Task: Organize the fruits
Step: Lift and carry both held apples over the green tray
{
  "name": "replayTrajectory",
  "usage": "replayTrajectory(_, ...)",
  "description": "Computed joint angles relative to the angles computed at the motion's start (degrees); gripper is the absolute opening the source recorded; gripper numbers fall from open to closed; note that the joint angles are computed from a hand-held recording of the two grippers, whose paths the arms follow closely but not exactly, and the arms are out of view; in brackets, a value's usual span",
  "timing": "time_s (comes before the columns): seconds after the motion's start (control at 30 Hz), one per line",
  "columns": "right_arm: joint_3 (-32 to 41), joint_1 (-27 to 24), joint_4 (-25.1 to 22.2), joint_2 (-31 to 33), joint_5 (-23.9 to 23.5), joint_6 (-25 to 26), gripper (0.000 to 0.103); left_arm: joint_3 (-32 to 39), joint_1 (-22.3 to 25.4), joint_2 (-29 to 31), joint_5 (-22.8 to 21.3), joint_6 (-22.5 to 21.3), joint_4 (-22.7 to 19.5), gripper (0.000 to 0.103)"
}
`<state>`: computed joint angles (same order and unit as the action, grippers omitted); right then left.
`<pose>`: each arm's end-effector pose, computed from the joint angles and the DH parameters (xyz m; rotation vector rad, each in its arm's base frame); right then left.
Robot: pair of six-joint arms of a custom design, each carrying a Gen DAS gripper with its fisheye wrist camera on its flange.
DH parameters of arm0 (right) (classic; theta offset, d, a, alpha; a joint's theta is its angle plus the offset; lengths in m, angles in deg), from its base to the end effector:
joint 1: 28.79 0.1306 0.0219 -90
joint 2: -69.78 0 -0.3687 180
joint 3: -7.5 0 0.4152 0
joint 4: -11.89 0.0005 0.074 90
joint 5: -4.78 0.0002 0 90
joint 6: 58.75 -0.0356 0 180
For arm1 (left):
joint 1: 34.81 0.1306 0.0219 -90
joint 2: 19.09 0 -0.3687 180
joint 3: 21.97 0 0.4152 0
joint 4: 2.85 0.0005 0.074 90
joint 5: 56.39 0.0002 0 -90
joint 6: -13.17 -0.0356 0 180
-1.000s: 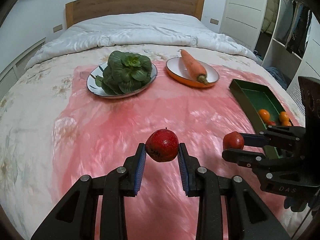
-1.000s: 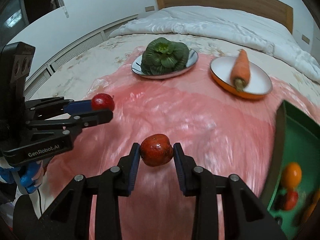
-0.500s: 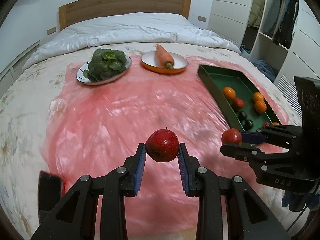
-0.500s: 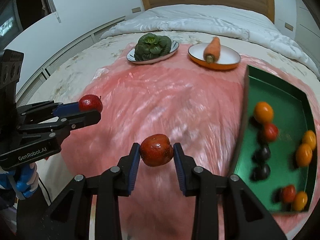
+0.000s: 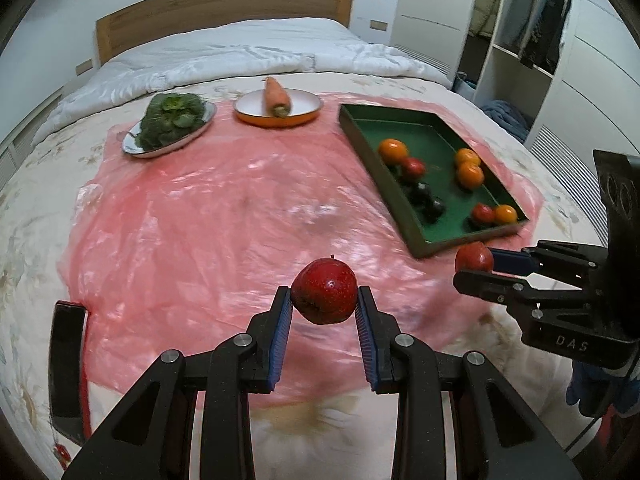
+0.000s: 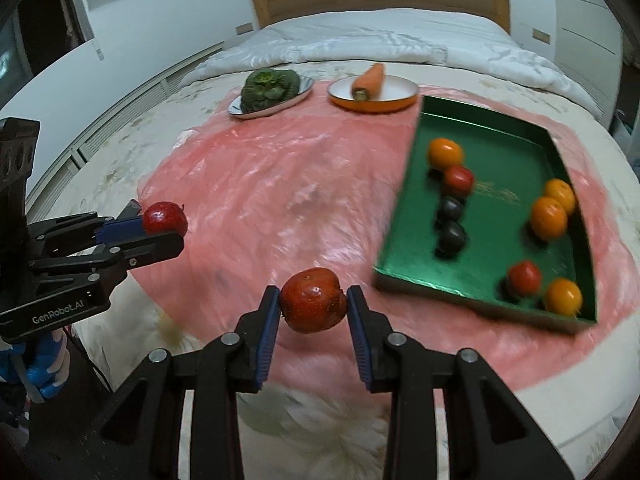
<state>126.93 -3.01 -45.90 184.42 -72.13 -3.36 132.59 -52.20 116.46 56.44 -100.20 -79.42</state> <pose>0.5932 0.2770 0.4135 0.2844 2.4534 0.1706 0.6969 -0.2333 0.4338 1.0161 2.3101 -0.4698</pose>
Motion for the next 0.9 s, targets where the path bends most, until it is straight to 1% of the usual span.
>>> replayTrajectory(0.1,-4.03,0.03,1.01,-2.97,1.30,-1.14,0.051,-4.75,-0.97,-3.05,-0.03,-0.37,1.36,0.027)
replayTrajectory(0.23,-9.03,0.09,1.71,-6.84,3.48,-2.12,0.051,-8.81,-2.27,-5.72,-0.15,-0.61,2.02,0.027)
replayTrajectory(0.43,-16.55,-0.78,4.33,-12.74,5.79,-4.87,0.051,-10.27,-4.33,-6.65,-0.75,-1.05,1.25,0.027)
replayTrajectory(0.67,-22.29,-2.66,6.15,-17.64,7.82,-6.51,0.051,-6.78,-6.66,-4.65,-0.67,-0.79,-0.88,0.027)
replayTrajectory(0.83,-24.34,-4.50,7.53,-19.22,8.11,-6.47,0.051,0.01,-7.89,-0.59,-0.59,-0.41,-3.82,0.027)
replayTrajectory(0.9,-24.79,-5.39,8.24,-19.36,7.73,-6.38,0.051,3.75,-8.30,1.65,-0.80,-0.13,-5.27,0.027)
